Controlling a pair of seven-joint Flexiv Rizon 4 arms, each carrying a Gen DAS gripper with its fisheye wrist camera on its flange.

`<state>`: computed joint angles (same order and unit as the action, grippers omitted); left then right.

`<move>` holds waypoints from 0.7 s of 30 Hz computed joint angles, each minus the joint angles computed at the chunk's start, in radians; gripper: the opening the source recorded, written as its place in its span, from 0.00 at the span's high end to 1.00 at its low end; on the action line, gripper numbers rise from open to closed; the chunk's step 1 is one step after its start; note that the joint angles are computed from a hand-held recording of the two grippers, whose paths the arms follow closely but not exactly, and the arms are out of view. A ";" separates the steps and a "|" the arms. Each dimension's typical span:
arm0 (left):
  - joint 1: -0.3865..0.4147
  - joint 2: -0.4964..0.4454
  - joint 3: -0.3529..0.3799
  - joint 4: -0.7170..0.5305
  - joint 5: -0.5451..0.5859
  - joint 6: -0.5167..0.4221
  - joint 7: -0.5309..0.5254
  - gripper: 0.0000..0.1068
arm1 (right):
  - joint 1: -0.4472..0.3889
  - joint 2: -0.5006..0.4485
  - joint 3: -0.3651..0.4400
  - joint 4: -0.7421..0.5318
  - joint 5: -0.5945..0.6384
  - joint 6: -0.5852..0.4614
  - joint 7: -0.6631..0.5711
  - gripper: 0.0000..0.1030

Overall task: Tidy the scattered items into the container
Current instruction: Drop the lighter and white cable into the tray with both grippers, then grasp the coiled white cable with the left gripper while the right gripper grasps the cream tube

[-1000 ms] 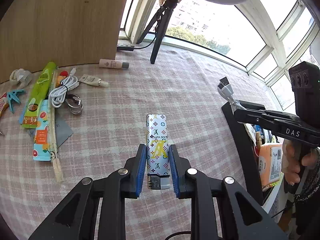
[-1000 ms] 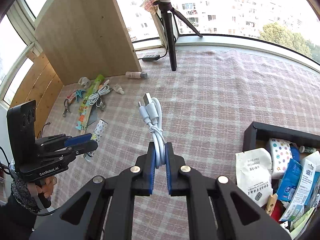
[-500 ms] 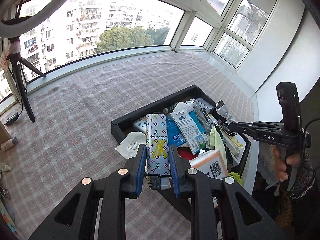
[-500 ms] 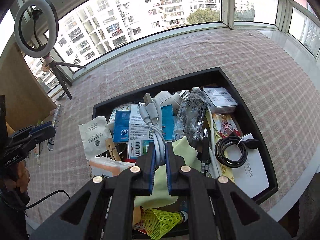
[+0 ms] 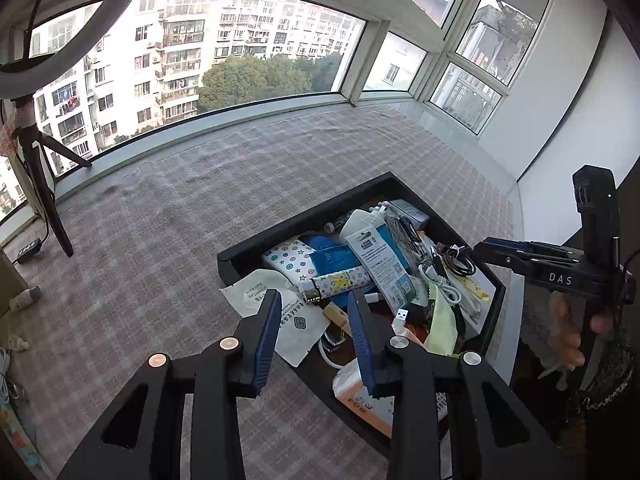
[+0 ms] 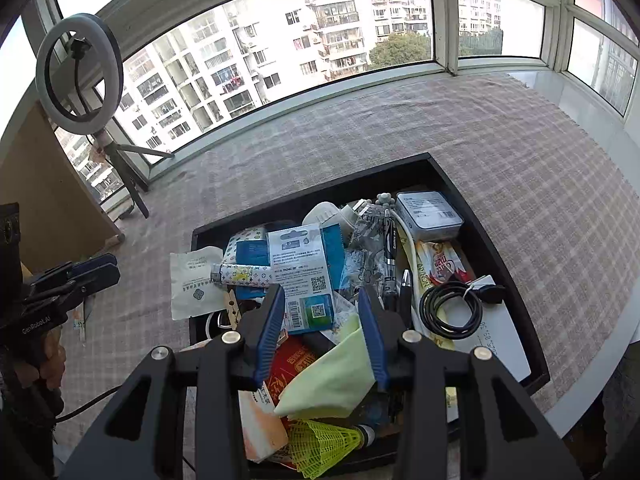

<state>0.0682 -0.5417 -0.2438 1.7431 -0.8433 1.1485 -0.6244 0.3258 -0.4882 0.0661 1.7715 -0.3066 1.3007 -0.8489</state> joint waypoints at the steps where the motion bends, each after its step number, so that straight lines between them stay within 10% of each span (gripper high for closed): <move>1: 0.009 0.006 0.003 0.011 -0.007 0.000 0.000 0.70 | -0.005 -0.010 0.016 -0.018 0.007 -0.006 -0.017 0.63; 21: 0.210 0.033 0.146 0.201 -0.096 0.176 -0.040 0.70 | 0.158 -0.418 0.213 -0.744 0.164 -0.395 -0.533 0.65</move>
